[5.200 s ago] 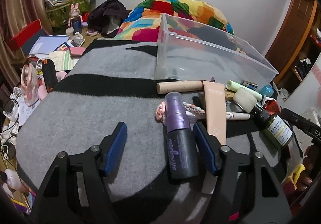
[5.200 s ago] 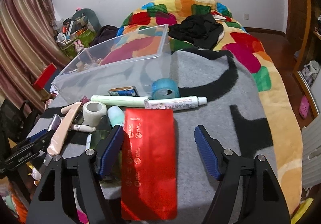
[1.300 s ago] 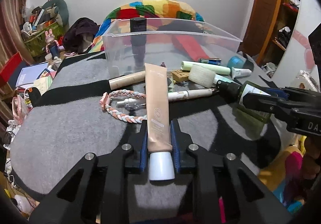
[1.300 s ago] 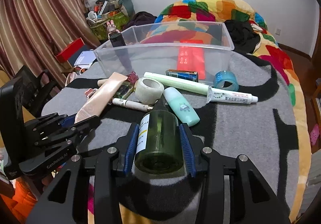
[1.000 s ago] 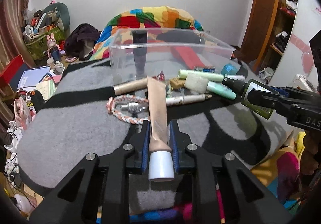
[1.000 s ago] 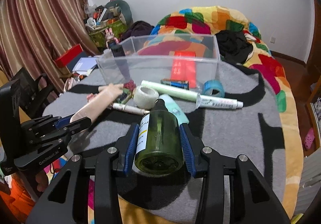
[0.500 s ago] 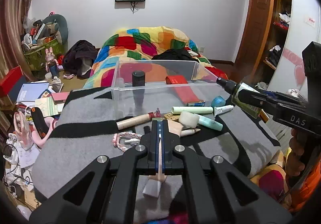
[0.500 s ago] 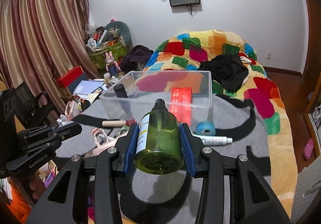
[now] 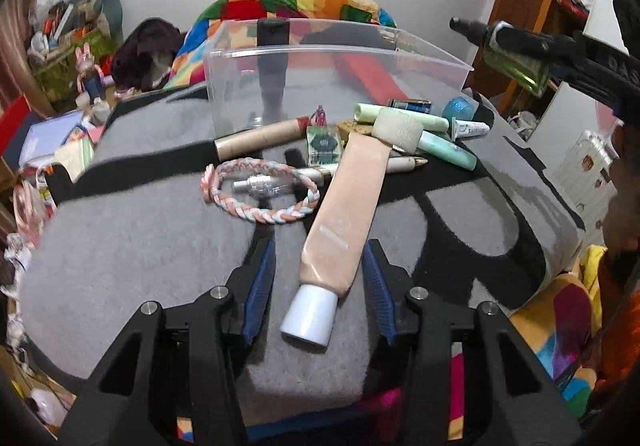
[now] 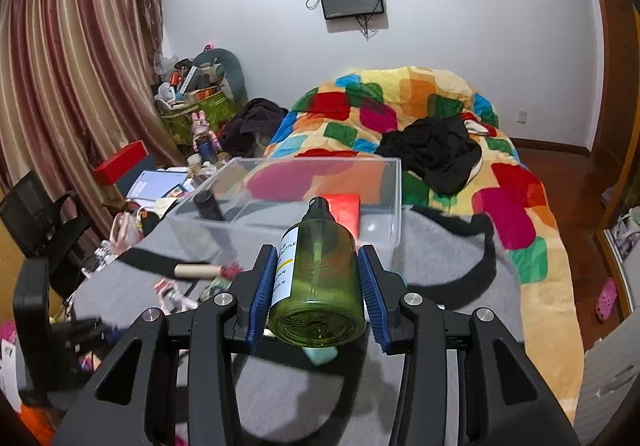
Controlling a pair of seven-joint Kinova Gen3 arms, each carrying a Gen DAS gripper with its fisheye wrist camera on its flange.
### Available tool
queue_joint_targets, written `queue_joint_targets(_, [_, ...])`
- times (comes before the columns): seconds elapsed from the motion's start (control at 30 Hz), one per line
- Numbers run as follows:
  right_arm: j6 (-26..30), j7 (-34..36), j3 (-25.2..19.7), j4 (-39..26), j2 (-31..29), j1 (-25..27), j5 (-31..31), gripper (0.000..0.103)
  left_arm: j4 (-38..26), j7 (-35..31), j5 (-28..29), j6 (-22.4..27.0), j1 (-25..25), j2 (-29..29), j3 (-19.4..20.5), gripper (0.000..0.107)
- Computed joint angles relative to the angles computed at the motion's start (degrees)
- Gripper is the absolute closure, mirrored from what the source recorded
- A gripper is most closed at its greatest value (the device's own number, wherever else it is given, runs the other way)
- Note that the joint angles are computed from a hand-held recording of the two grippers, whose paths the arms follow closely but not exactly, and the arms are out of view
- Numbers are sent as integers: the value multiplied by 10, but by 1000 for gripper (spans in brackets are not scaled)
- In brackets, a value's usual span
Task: Organize objects
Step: 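Lift the beige tube with the left tool while the right places the green bottle in the bin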
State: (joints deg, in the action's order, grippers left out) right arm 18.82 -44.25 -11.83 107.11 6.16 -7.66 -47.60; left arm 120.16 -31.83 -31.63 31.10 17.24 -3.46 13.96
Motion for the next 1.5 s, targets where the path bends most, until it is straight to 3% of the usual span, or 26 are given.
queue_joint_targets(0.07, [-10, -33, 7, -12, 9, -15, 33, 65, 6, 22, -19, -15, 23, 1, -18, 85])
queue_joint_targets(0.1, [-13, -51, 9, -19, 14, -21, 52, 65, 9, 20, -17, -23, 29, 0, -24, 89])
queue_joint_targets(0.23, [-18, -113, 10, -43, 34, -33, 118, 65, 4, 91, -87, 1, 8, 9, 35, 89])
queue_joint_targets(0.4, [-3, -176, 7, -84, 66, -35, 187, 65, 6, 147, -136, 21, 30, -13, 34, 89])
queue_joint_targets(0.63, [65, -210, -15, -155, 121, -10, 213, 65, -21, 98, -117, 14, -10, -39, 36, 89])
queue_joint_targets(0.8, [103, -241, -3, -193, 144, -26, 244, 65, -79, 10, -63, 15, -31, 0, 16, 89])
queue_joint_targets(0.9, [116, -255, 2, -208, 152, -39, 268, 65, -122, -60, -7, 20, -24, 32, -23, 89])
queue_joint_targets(1.0, [126, -262, 4, -219, 159, -45, 284, 65, -168, -85, -7, 51, -12, 68, -37, 89])
queue_joint_targets(1.17, [140, -265, 2, -224, 165, -45, 294, 64, -219, -126, 8, 81, 12, 107, -62, 89])
queue_joint_targets(1.27, [143, -250, -8, -218, 163, -30, 283, 64, -223, -151, 34, 68, 16, 109, -73, 89])
queue_joint_targets(1.5, [110, -206, -23, -170, 127, -7, 251, 55, -214, -139, 0, 57, 41, 92, -76, 86])
